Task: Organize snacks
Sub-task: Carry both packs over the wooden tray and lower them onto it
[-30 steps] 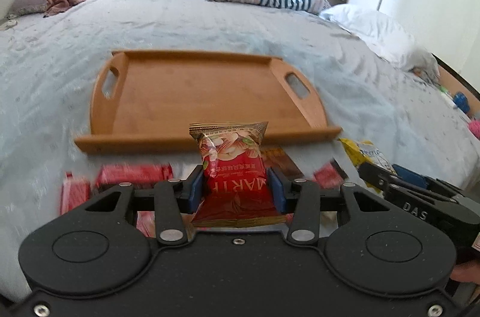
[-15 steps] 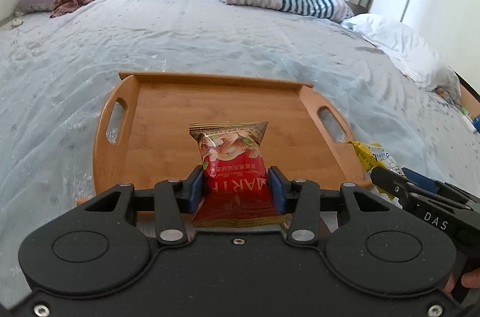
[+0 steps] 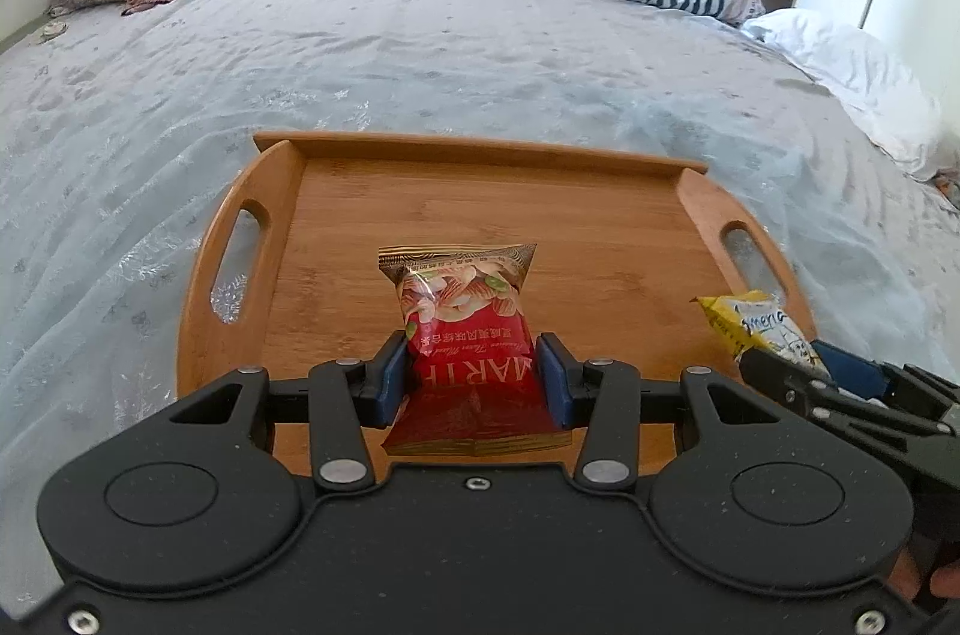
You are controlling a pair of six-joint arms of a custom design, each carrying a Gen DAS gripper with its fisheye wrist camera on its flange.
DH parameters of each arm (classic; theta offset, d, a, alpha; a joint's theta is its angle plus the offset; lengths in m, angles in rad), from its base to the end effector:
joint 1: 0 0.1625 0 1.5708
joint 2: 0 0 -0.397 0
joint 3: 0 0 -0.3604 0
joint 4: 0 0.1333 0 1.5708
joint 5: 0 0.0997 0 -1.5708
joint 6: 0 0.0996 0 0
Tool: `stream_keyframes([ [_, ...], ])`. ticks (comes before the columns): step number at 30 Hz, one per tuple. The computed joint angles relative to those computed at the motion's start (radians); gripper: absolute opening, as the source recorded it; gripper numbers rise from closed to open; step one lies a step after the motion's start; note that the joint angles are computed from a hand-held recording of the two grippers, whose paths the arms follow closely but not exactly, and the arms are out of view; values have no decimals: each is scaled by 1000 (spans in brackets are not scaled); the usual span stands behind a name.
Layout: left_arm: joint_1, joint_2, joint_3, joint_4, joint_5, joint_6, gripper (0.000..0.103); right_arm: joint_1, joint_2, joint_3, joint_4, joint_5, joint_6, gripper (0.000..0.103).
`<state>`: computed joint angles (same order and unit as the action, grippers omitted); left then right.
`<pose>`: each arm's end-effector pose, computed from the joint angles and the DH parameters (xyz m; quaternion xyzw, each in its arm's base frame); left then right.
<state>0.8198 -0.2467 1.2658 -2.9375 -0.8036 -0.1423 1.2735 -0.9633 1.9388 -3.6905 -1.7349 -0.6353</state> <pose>-0.3242 -0.6440 -0.0809 0.2120 0.8908 -0.3039 0.2632 -0.0520 -0.5692 0.2402 0.0972 -0.8335 0.4510 0.3041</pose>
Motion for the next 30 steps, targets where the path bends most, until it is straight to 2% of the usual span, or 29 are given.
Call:
stream_keyframes([
  [11,26,57,-86,53,16,4,43,2,46,-58,29,-32,-8,59],
  [30,34,86,-111,60,41,33,43,-1,65,-74,29,-47,-10,60],
])
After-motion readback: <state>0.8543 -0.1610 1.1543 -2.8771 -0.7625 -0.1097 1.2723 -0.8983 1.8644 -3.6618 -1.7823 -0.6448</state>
